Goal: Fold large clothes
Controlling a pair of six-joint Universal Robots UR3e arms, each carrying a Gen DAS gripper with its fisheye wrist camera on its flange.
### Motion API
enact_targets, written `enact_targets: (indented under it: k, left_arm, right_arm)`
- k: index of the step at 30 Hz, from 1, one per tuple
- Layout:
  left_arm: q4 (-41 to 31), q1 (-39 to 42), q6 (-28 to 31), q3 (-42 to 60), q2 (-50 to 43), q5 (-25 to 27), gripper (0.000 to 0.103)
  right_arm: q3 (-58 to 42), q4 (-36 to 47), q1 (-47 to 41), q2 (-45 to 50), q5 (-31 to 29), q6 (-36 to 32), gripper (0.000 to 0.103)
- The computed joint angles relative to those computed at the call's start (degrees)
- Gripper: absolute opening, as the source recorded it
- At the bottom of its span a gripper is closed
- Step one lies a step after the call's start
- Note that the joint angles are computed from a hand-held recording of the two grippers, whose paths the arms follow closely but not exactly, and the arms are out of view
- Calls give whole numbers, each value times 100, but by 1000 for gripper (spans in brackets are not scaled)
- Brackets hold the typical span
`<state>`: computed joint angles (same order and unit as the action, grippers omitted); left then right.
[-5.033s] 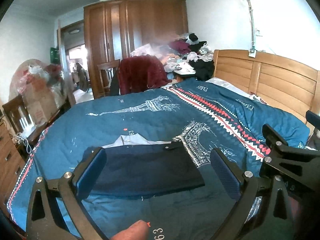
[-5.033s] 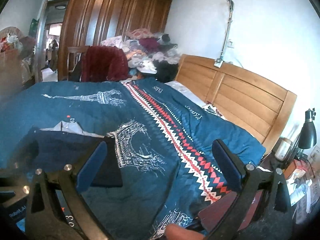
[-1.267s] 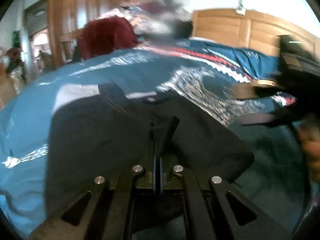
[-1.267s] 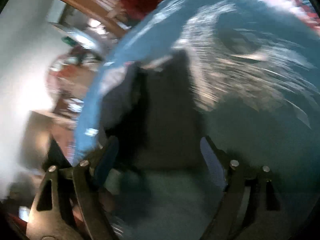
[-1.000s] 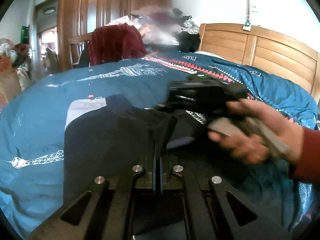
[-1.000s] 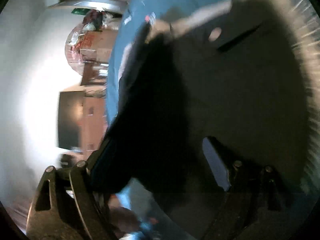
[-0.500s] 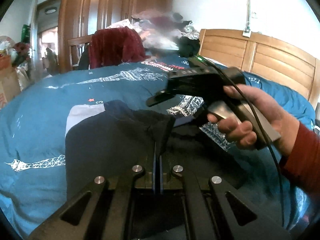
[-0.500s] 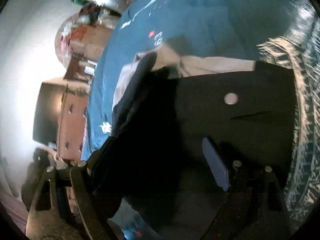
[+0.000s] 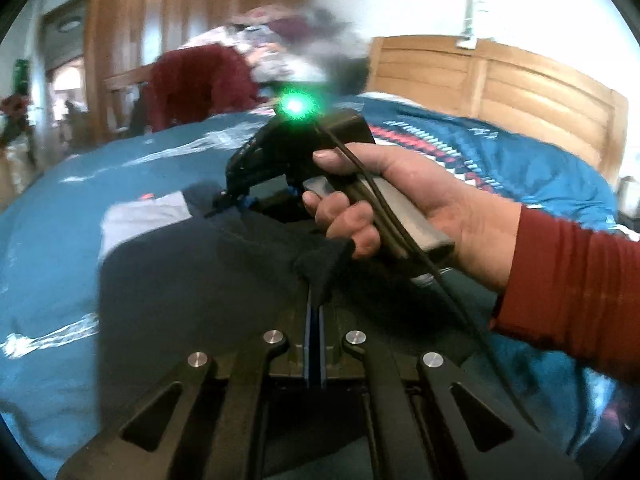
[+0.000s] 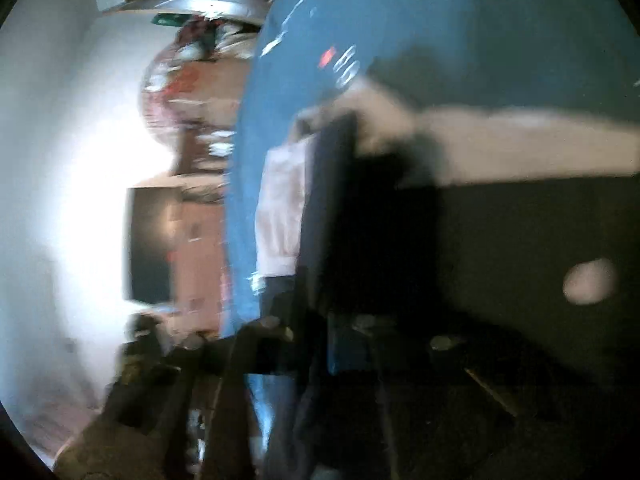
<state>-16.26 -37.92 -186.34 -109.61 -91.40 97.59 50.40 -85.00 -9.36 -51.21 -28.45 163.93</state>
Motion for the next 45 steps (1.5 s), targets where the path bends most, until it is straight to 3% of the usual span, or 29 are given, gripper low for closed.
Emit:
enact_targets:
  k: [2,5,8,12,14,16,19,22,24,26,28,29,30,31,32,34,37,40,42,44,45]
  left_arm:
    - [129,-345,14,398,-438,-160,1]
    - [157,-575,-23,972,-1255,-508,1]
    - [-296,-575,-96,1628,-2125,-904,1]
    - [-514,-784,16,1939,-2562,-560,8]
    - [-675,-785,85,1785,-2271,-506,10]
    - [-688,-825,176,1259,-1633,-410,12]
    - [-577,-870,128,11,-143,139,12]
    - [-788,-915,-272,-1034,1346,1135,31]
    - [-875,-936,-403,-1326,1658,1699,47]
    - [-1074,-691,-434,-1528,1757,1808,48]
    - [-864,-431,-244,-1700,1665,1754,48]
    - [-662,-369,-160,-1730,1498,1781,53]
    - [-427,-250,-33,-1785,1371,1701,58]
    - [-220,-212,98,-1740,1104,1724,62]
    - [-73,-209,234,-1741,921,1779,67]
    - [18,-151,590,-1718,701,1756,67]
    - [-623,108,838,-1722,1332,1101,46]
    - [-857,293,635,-1820,1937,463,44]
    - [-840,317,542,-1846,2006,326,44]
    - [-640,88,414,-1758,1625,735,46]
    - [-487,1,384,-1745,1413,986,54]
  right_arm:
    - [1097,-194,-496,-855,-51,-421,6]
    - [2120,-453,-1230,-1426,-256,-746,6]
    - [2194,-748,-1380,-976,-851,-509,6]
    - [2542,-1020,-1503,-913,-677,-567,6]
    - [2647,-1145,-1436,-1078,-734,-540,7]
    - [2644,-668,-1486,-1235,-839,-869,16]
    - [3328,0,-1625,-2172,-1069,-1498,35]
    - [4300,680,-2107,-3381,-1195,-2181,47]
    - [4779,836,-2246,-3923,-1289,-2361,55]
    - [5188,793,-2276,-4402,-1469,-2362,56]
    - [5624,296,-2238,-4895,-1539,-1982,53]
    - [5660,11,-2160,-4917,-1494,-1712,40]
    - [5638,-176,-2085,-4901,-1446,-1493,17]
    - [5621,-147,-2101,-4984,-1355,-1421,10]
    - [5645,-129,-2114,-5086,-1294,-1379,8]
    - [5654,327,-2392,-5351,-1168,-1649,6]
    - [5768,980,-2874,-5531,-905,-2088,5]
    - [5953,853,-2832,-5622,-862,-1938,5]
    - [6007,913,-2878,-5668,-865,-1991,5]
    - [6051,1073,-2945,-5755,-923,-2111,6]
    - [6028,950,-2846,-5703,-1000,-2028,8]
